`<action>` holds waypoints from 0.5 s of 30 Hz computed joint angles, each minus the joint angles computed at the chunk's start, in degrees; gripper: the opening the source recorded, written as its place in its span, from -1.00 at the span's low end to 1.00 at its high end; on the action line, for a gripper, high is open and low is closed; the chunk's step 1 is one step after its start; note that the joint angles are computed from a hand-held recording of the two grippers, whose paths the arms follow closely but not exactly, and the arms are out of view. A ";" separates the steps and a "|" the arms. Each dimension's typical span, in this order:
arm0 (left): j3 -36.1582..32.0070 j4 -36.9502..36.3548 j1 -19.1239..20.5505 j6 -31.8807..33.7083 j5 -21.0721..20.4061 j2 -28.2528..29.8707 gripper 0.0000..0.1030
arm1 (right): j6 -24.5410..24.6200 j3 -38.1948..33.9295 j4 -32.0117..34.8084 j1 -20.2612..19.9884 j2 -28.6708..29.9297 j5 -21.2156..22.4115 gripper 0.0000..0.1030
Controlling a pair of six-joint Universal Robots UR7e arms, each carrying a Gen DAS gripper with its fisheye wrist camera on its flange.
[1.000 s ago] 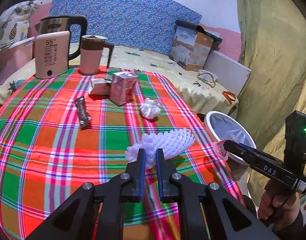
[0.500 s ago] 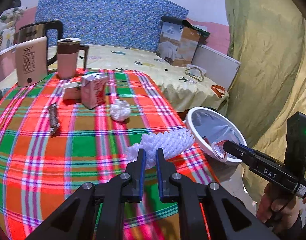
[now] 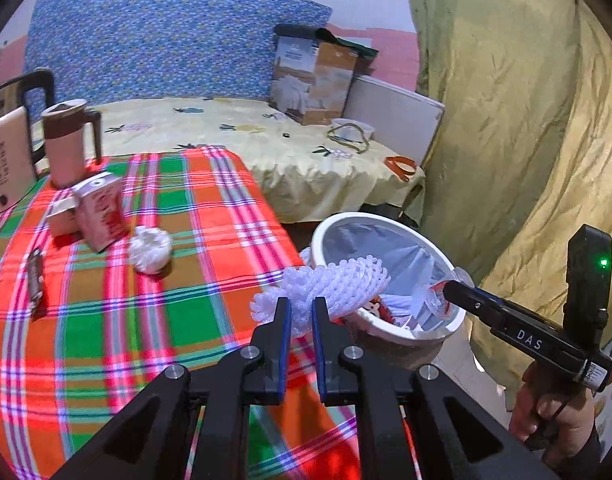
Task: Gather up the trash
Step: 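Carry the foam net and clear cup over the bin and open both tools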
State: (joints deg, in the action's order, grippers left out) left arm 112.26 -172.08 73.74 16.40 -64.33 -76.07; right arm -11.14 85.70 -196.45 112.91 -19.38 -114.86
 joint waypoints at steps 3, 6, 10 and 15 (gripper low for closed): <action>-0.95 0.60 -0.22 0.15 -0.23 1.38 -0.80 | 0.61 0.07 -0.28 -0.41 -0.04 -0.49 -0.36; -1.79 1.08 -0.41 0.24 -0.39 2.74 -0.80 | 0.96 0.12 -0.31 -0.79 -0.06 -0.65 -0.36; -3.08 1.60 -0.50 0.65 -0.47 4.43 -0.80 | 1.31 -0.06 -0.03 -1.31 -0.04 -0.64 -0.36; -4.79 2.53 -0.52 0.89 -0.71 6.47 -0.80 | 1.45 -0.03 0.37 -2.14 -0.32 -0.70 -0.36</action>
State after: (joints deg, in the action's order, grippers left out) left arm 107.47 -169.55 73.22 17.29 -65.04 -69.59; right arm -9.69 85.67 -196.07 110.77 -19.70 -115.56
